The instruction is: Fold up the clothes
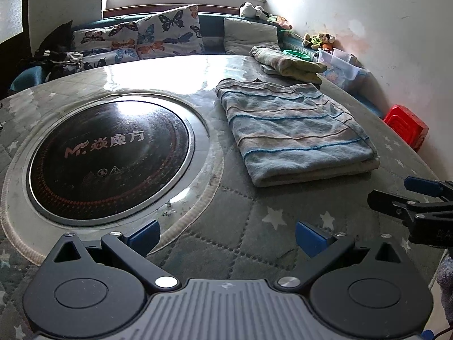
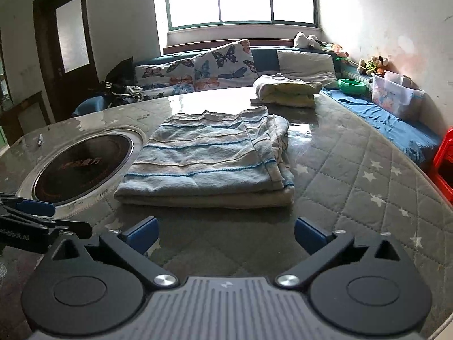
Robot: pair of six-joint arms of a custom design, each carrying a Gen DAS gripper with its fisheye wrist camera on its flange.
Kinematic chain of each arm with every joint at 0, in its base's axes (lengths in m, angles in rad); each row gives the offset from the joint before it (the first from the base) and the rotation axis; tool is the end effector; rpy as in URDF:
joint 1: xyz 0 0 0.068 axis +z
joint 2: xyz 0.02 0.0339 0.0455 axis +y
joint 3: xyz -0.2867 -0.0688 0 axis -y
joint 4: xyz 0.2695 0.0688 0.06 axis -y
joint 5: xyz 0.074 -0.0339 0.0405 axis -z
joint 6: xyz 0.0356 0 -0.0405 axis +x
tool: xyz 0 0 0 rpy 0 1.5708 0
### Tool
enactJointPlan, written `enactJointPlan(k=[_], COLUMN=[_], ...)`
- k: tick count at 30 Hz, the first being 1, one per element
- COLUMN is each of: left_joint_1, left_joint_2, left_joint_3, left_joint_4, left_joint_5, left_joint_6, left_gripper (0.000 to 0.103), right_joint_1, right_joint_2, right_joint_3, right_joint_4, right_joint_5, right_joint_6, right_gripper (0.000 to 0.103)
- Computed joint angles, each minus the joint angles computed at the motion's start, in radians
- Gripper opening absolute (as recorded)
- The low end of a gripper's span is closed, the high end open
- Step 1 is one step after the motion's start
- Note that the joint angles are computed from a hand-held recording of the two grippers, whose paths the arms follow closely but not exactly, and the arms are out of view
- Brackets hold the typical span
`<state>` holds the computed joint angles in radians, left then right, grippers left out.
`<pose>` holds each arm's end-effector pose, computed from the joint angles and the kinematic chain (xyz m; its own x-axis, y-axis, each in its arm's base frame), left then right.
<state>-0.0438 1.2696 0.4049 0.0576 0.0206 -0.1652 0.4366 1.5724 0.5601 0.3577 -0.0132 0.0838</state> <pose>0.2310 -0.0109 0.1420 -0.7213 -0.1330 -0.6797 -0.0614 0.9898 -0.1284 0.2727 0.1277 0.1367 -0.5860 -0.1811 -0.7898 -0.3846 0.9201 0.0744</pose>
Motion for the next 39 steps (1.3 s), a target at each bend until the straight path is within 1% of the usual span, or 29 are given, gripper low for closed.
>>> enactJointPlan(k=[5, 14, 24, 39], left_joint_1=[-0.006, -0.025, -0.035, -0.037], left_joint_2=[-0.012, -0.017, 0.002, 0.023], left_joint_3=[-0.006, -0.009, 0.000, 0.009], left_joint_4=[-0.008, -0.022, -0.031, -0.027], left_joint_5=[-0.015, -0.028, -0.026, -0.027], left_joint_6=[-0.003, -0.009, -0.018, -0.027], left_gripper=[0.103, 0.103, 0.103, 0.103], right_joint_1=[0.020, 0.032, 0.029, 0.027], right_joint_2=[-0.007, -0.008, 0.007, 0.029], right_joint_3=[-0.014, -0.030, -0.021, -0.009], right_joint_4=[0.012, 0.031, 0.027, 0.032], right_joint_5=[0.059, 0.096, 0.108, 0.096], right_joint_6=[0.007, 0.024, 0.031, 0.046], right_gripper=[0.103, 0.103, 0.103, 0.103])
